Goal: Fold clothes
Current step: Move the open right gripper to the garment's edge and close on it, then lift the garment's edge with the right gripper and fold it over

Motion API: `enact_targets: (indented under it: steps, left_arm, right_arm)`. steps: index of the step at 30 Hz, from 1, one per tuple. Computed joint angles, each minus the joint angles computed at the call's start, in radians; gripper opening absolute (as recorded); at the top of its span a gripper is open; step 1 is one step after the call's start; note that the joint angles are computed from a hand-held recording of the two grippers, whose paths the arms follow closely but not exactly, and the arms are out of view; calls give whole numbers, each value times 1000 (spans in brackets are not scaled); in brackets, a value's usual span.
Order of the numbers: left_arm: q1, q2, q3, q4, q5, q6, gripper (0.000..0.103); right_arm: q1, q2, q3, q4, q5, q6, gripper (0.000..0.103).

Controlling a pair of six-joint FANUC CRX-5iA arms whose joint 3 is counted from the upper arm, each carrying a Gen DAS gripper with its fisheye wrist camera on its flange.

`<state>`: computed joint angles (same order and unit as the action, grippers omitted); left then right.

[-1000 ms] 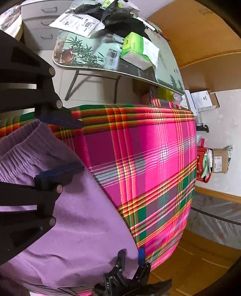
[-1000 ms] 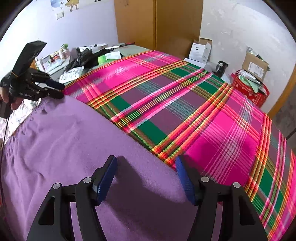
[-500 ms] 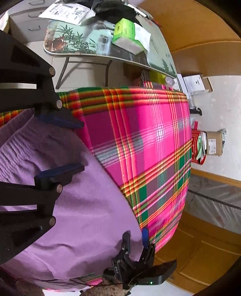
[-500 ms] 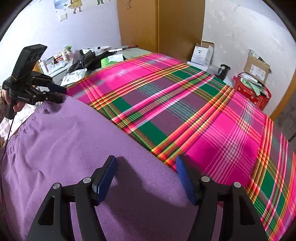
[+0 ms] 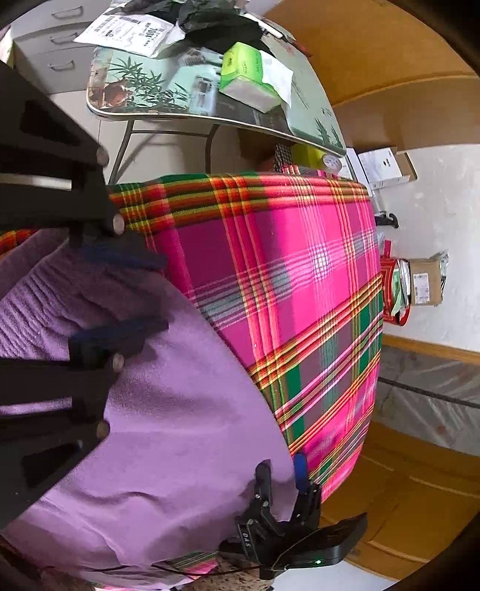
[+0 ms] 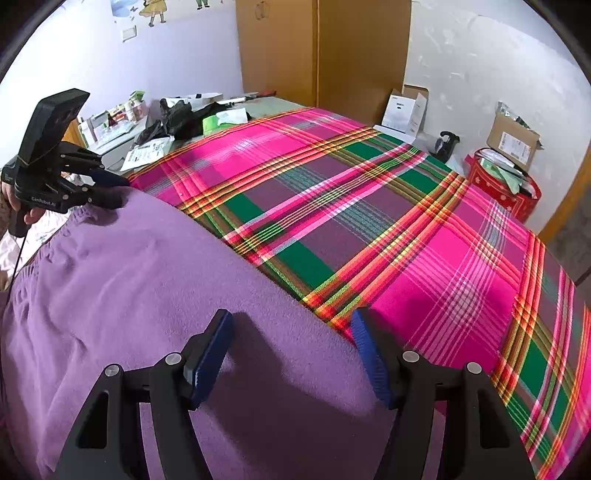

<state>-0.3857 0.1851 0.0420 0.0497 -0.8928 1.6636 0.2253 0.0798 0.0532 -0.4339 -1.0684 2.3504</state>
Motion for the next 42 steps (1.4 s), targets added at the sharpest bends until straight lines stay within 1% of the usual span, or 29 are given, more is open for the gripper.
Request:
enact_targets:
  steps: [2,4,6,8,10,11,13,18,23,25,29,39,42]
  left_arm:
    - [-3,-7,-3,-22,7,16,11]
    - [-7,-14,-7,-43,13,33,7]
    - [-19,-21,-4,-81,23,55,4]
    - [-33,-26,6,-118,21,72,4]
    - [-45,-30,16,-151,19,89,4]
    - [-49,-34,17,-163,20,97,3]
    - [-56,-42,19,-185,25,115,3]
    - [-88,-56,41,-262,10,159,3]
    - [-131,-72,67,-345,-18,204,3]
    - [-142,-80,71,-358,-30,213,3]
    - [-168,-108,69,-391,-51,246,3]
    - [-278,-172,81,-515,-122,335,3]
    - [-308,-191,85,-543,-147,348,3]
  right_arm:
    - [5,-1,0,12,-3,-8,67]
    - [5,0,4,11,-13,-9,64]
    - [-1,4,14,0,-33,-4,54]
    - [-5,5,20,-7,-48,-2,29]
    - [-3,2,21,-4,-57,-4,22]
    - [1,-3,15,5,-51,-7,17]
    - [7,-19,0,14,-36,-12,10]
    - [14,-81,-37,15,-4,-17,7]
    - [29,-169,-78,32,8,-31,6]
    - [39,-209,-101,45,14,-35,6]
    - [41,-291,-137,39,1,-29,6]
    - [100,-491,-241,110,0,-90,6]
    - [113,-541,-256,119,-21,-112,6]
